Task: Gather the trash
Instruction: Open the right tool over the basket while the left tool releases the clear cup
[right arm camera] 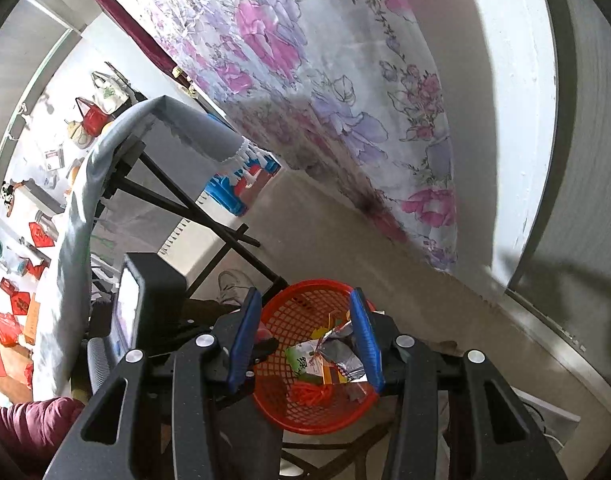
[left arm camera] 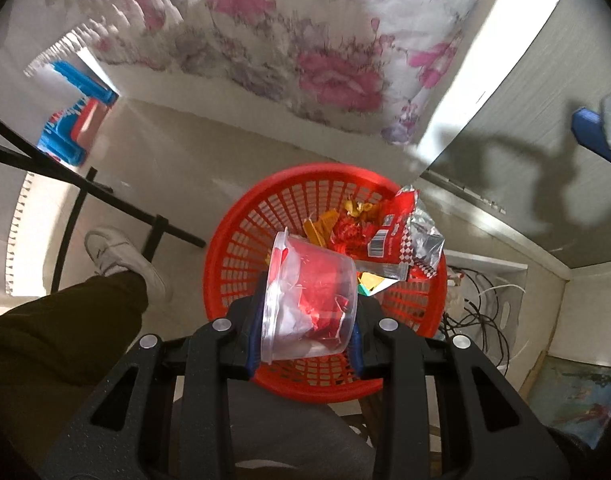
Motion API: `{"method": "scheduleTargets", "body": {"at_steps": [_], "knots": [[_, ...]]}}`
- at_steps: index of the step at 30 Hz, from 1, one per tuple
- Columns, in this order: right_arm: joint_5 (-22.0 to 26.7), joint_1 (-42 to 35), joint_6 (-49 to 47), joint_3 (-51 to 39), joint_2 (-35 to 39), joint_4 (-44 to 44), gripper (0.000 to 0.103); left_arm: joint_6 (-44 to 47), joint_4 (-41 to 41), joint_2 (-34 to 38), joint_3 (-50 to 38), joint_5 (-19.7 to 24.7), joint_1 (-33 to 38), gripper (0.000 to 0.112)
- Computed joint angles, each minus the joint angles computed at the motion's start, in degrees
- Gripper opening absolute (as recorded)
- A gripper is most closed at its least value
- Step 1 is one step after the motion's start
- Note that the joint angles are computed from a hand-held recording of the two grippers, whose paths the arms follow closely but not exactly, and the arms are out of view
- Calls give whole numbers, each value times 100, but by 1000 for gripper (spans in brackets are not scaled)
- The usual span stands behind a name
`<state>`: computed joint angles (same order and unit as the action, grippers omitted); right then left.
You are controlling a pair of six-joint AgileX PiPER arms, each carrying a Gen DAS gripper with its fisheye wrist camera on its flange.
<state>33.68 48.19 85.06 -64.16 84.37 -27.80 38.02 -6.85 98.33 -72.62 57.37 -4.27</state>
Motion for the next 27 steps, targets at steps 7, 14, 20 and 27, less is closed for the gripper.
{"method": "scheduleTargets", "body": {"at_steps": [7,14,20,27], "knots": [[-143,-32,-1,65,37,63,45,-415,301,558,-217,237,-142,34],[-293,-79,-42,136,59,175,45,-794,605,1126,-428,433,-246,34],[-435,-102,-119,162,120,322,45,-1131,959,1586,-565,535,-354,34],[-533,-130,-240,170,123,441,45,-1282,1090,1962,-784,730,-375,34]]}}
